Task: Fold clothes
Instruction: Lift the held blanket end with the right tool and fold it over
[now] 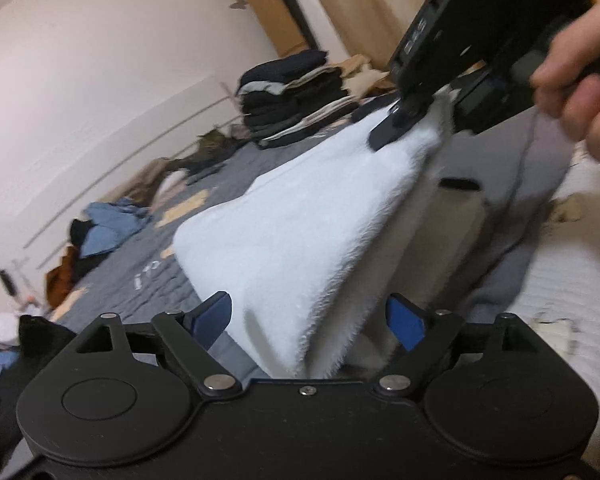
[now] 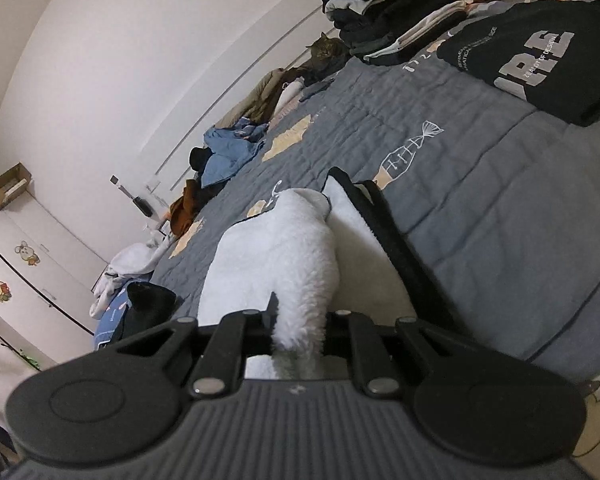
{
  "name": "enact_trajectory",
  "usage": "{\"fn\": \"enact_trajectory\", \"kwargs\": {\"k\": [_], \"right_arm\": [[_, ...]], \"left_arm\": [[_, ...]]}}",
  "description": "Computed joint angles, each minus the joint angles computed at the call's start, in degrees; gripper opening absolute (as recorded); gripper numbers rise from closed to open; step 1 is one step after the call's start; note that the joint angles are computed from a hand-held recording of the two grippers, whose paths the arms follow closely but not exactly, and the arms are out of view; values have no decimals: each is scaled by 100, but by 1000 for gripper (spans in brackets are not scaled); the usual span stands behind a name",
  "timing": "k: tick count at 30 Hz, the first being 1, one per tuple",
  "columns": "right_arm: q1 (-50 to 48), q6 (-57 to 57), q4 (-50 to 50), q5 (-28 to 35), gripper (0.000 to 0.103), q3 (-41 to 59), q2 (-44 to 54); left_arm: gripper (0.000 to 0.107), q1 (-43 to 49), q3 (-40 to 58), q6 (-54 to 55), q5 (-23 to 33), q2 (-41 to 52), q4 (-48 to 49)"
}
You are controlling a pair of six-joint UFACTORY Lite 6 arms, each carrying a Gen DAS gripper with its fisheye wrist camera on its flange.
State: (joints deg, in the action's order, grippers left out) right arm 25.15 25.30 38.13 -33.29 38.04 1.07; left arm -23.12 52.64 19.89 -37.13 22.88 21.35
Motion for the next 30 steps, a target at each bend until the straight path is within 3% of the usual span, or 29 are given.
{"fn": "enact_trajectory", "kwargs": {"k": [6, 12, 19, 24, 30], "right_arm": [[-78, 213, -36, -78, 13, 11, 250], [-90, 207, 95, -88, 13, -47, 331], [-142, 278, 22, 152, 13, 27, 458], [-31, 356, -78, 194, 13, 44, 470], [43, 712, -281, 60, 13, 31, 447]], "left_arm": [[84, -46, 532, 570, 195, 554, -988], [85, 352, 457, 1240, 763, 126, -629], [84, 703, 200, 933, 1251, -359, 528], [84, 780, -607, 1173, 262, -759, 768], [84, 251, -531, 2384, -658, -69, -541]]}}
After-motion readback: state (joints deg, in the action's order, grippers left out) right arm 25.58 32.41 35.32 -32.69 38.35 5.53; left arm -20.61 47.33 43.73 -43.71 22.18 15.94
